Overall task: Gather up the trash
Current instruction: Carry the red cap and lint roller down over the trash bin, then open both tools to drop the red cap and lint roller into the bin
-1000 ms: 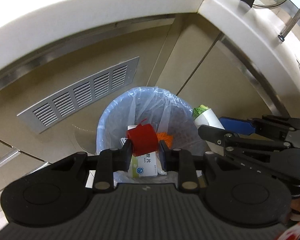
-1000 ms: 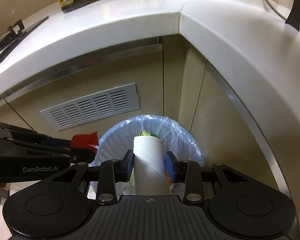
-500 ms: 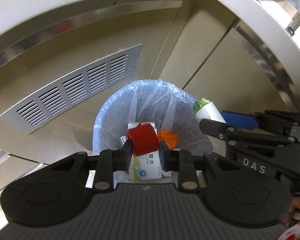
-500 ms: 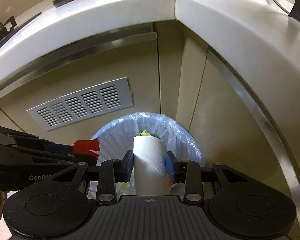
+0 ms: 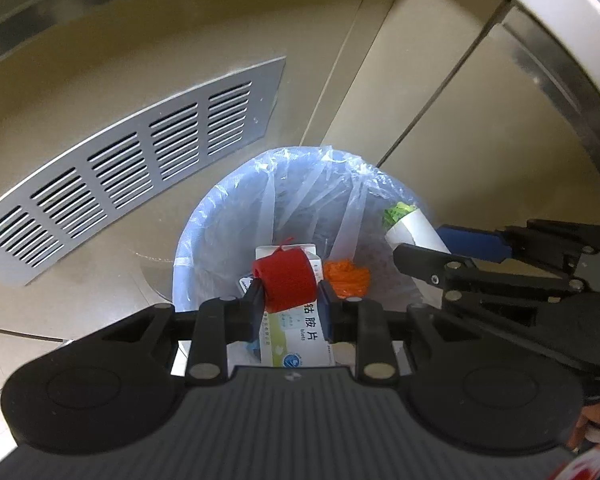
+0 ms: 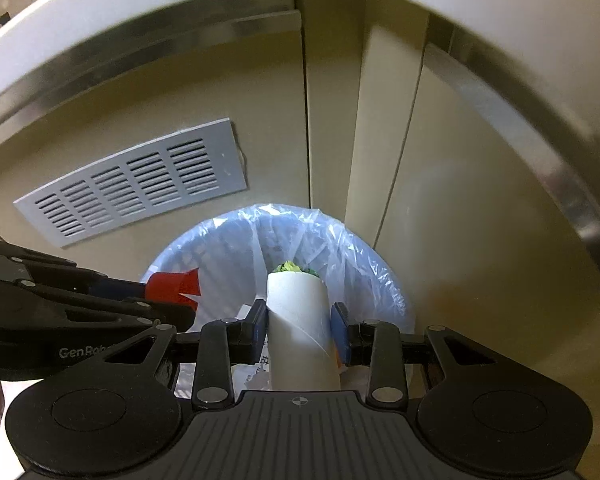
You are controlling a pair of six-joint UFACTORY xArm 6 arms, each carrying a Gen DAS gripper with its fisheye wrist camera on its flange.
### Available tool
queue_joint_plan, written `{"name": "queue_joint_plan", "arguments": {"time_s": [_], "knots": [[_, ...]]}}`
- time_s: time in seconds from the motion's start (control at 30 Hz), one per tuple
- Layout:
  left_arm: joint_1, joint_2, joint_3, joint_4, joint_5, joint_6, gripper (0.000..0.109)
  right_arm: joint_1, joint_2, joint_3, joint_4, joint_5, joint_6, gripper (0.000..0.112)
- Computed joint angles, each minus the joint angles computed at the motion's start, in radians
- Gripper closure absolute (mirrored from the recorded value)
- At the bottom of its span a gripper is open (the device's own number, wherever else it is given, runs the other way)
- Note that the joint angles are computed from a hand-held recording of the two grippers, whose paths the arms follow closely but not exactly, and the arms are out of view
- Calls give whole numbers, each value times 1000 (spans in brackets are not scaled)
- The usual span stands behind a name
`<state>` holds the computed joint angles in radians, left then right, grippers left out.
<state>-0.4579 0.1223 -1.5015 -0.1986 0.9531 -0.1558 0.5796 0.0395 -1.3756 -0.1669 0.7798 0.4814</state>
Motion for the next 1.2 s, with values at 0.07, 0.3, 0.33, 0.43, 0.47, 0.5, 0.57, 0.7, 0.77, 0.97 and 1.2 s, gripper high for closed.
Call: {"name": "queue_joint_plan", "arguments": {"time_s": [0.07, 0.3, 0.33, 0.43, 0.47, 0.5, 0.57, 0.7, 0.77, 0.97, 1.2], "knots": [[1, 9, 2, 1, -6, 2, 84, -1, 7, 2, 0, -5, -2, 78], [6, 22, 19, 9, -24, 10, 84, -1, 25, -4, -12, 10, 2, 78], [7, 23, 21, 9, -27, 12, 84, -1, 26, -2, -13, 9, 2, 78], [7, 30, 26, 5, -38, 18, 84, -2, 30, 1, -14, 6, 2, 78], [6, 33, 27, 4, -40, 20, 84, -3, 31, 2, -12, 6, 0, 78], [5, 34, 29, 6, -41, 21, 84, -3, 32, 3, -11, 7, 0, 78], [3, 36, 30, 6, -44, 22, 84, -4, 34, 4, -12, 6, 0, 78], [-1, 42, 29, 9, -51, 17, 84, -3, 36, 2, -12, 8, 7, 78], [-4, 43, 30, 12, -55, 13, 84, -4, 36, 4, -13, 7, 10, 78], [-5, 48, 26, 9, -59, 23, 84, -5, 33, 8, -12, 4, 17, 78], [-2, 44, 34, 0, -68, 7, 70, -4, 26, 13, -14, 3, 21, 78]]}}
